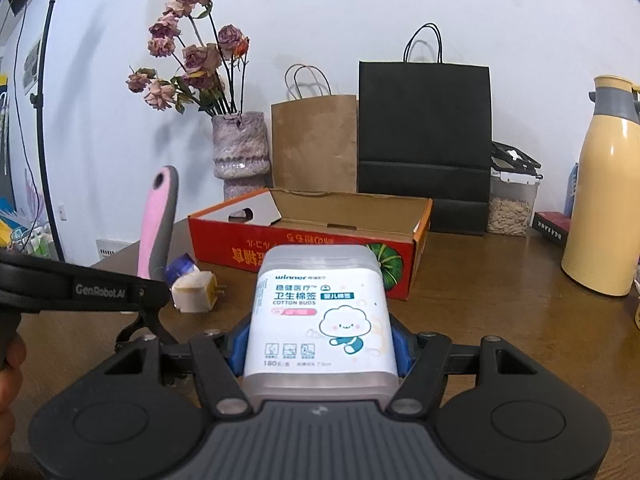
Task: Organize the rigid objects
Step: 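Lift the pink brush and cotton-bud container toward the cardboard box with both tools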
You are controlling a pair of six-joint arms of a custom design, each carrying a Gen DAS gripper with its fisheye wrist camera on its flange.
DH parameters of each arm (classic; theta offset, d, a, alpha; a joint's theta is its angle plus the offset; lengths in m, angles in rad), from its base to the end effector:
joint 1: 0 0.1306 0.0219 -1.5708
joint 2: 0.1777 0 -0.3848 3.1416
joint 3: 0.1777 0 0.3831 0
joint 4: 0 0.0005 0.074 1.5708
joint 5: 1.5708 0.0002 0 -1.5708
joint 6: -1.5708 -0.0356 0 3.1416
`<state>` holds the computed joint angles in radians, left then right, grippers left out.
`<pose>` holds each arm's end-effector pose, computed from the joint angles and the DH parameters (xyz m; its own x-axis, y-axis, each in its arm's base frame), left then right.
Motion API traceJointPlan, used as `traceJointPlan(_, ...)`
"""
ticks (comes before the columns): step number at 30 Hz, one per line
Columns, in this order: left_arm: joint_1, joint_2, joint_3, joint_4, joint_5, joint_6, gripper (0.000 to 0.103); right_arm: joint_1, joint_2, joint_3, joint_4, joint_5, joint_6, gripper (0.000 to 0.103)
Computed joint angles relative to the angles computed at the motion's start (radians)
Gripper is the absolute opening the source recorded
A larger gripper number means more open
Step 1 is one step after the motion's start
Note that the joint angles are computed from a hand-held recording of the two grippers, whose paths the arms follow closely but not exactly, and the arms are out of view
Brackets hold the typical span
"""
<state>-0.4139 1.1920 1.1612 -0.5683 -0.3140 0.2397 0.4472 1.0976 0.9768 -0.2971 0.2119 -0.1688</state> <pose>0.3859 -0.1581 0.4349 -0.5369 -0.0108 -0.8436 0.0222 0.9994 -0.0269 0.3547 0.1612 0.4082 -0.4026 -0.0109 -0.9153 -0.1844 0.9804 0.0694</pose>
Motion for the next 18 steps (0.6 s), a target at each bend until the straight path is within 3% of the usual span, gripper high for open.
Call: traceJointPlan(18, 0.033, 0.017, 0.067, 0.023, 0.014, -0.020, 0.022, 0.007, 0.053, 0.090, 0.029, 0.036, 0.016, 0.064)
